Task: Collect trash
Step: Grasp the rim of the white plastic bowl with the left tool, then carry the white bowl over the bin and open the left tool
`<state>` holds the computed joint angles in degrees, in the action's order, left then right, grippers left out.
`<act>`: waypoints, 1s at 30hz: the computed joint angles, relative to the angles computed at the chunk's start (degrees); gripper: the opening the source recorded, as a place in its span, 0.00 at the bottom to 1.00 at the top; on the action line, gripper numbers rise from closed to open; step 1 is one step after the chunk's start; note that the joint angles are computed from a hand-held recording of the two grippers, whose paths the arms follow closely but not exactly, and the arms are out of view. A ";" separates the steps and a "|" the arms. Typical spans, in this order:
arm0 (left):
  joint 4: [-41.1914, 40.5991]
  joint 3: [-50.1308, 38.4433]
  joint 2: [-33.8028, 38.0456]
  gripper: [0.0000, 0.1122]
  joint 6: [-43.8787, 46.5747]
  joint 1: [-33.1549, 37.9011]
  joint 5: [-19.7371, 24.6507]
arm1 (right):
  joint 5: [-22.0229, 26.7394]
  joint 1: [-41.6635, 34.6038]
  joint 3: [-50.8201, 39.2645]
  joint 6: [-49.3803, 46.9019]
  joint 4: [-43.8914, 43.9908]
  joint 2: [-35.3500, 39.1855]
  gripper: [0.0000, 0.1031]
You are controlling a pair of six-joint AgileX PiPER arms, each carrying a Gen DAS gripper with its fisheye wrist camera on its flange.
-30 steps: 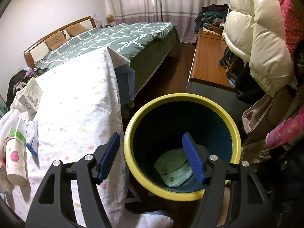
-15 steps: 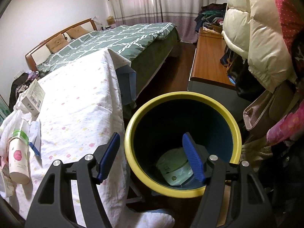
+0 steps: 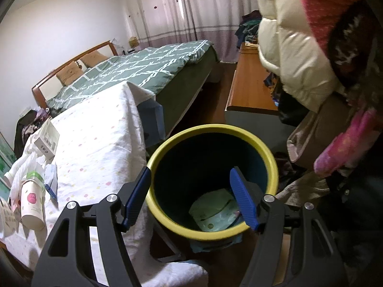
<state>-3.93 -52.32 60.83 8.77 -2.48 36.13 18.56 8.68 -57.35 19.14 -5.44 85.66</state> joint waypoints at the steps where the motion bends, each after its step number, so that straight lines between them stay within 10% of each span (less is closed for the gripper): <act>1: 0.76 -1.33 1.25 0.07 -1.05 -1.85 -0.38 | -0.33 -0.85 0.63 -0.88 0.74 -0.56 0.63; 19: -0.49 -42.02 47.80 0.07 -5.53 -24.40 -2.25 | -0.17 -12.27 5.43 -9.52 5.89 -4.32 0.63; 30: 0.94 -81.52 74.61 0.07 -10.93 -29.58 18.61 | -1.44 -16.04 7.77 -7.72 3.27 -5.95 0.63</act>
